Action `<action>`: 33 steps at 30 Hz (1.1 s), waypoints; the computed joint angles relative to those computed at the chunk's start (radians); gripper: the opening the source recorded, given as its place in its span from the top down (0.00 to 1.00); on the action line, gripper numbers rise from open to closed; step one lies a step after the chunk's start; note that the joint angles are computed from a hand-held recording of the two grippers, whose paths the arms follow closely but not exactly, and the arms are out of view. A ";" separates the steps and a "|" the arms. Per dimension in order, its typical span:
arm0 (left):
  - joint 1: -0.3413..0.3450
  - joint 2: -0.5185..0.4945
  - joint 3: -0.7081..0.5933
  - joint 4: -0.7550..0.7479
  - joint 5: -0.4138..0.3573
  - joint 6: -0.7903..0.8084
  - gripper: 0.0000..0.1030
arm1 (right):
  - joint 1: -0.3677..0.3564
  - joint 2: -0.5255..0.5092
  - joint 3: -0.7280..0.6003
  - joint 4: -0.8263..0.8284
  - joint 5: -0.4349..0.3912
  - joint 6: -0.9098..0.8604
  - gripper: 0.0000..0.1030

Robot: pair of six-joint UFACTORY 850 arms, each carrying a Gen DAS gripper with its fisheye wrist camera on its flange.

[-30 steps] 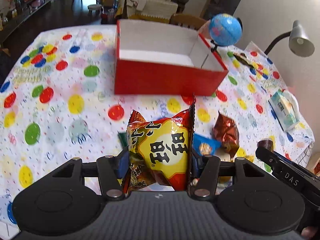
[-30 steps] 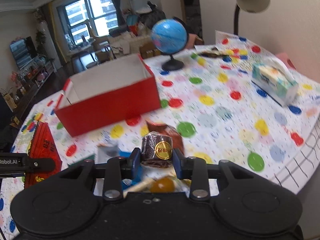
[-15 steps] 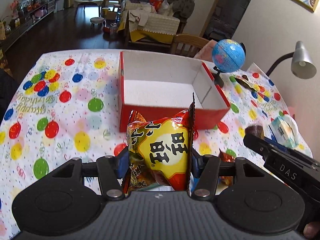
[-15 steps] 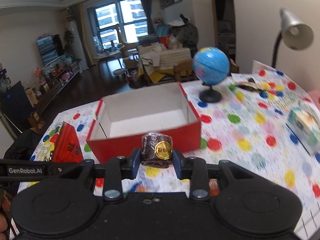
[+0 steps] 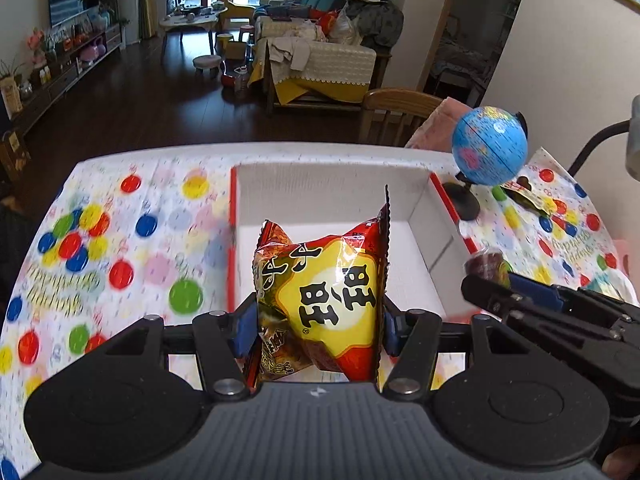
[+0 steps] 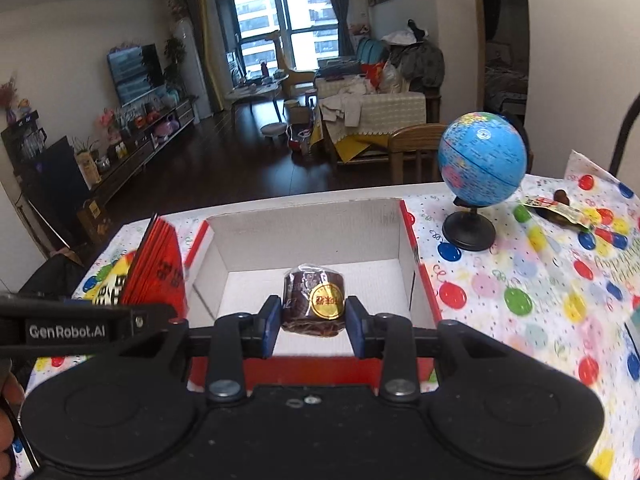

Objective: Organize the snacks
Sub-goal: 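Carry both snacks over the red box and release them inside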

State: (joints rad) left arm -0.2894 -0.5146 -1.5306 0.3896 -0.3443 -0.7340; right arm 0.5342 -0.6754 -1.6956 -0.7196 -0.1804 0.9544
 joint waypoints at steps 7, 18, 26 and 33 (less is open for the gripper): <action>0.007 -0.169 -0.220 -0.049 -0.070 0.090 0.43 | -0.033 -0.108 -0.150 0.462 -0.049 -0.523 0.68; 0.024 -0.434 -0.573 -0.194 -0.269 0.285 0.43 | -0.048 -0.285 -0.394 0.677 -0.204 -0.793 0.68; 0.024 -0.579 -0.771 -0.230 -0.393 0.354 0.43 | -0.061 -0.399 -0.556 0.730 -0.318 -0.867 0.70; 0.028 -0.651 -0.872 -0.283 -0.480 0.388 0.41 | -0.068 -0.382 -0.518 0.782 -0.326 -0.910 0.67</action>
State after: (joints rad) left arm -0.2614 -1.1653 -2.4028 0.1063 -0.8241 -0.3458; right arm 0.4658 -1.0570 -2.2137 0.0620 -0.5060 0.0447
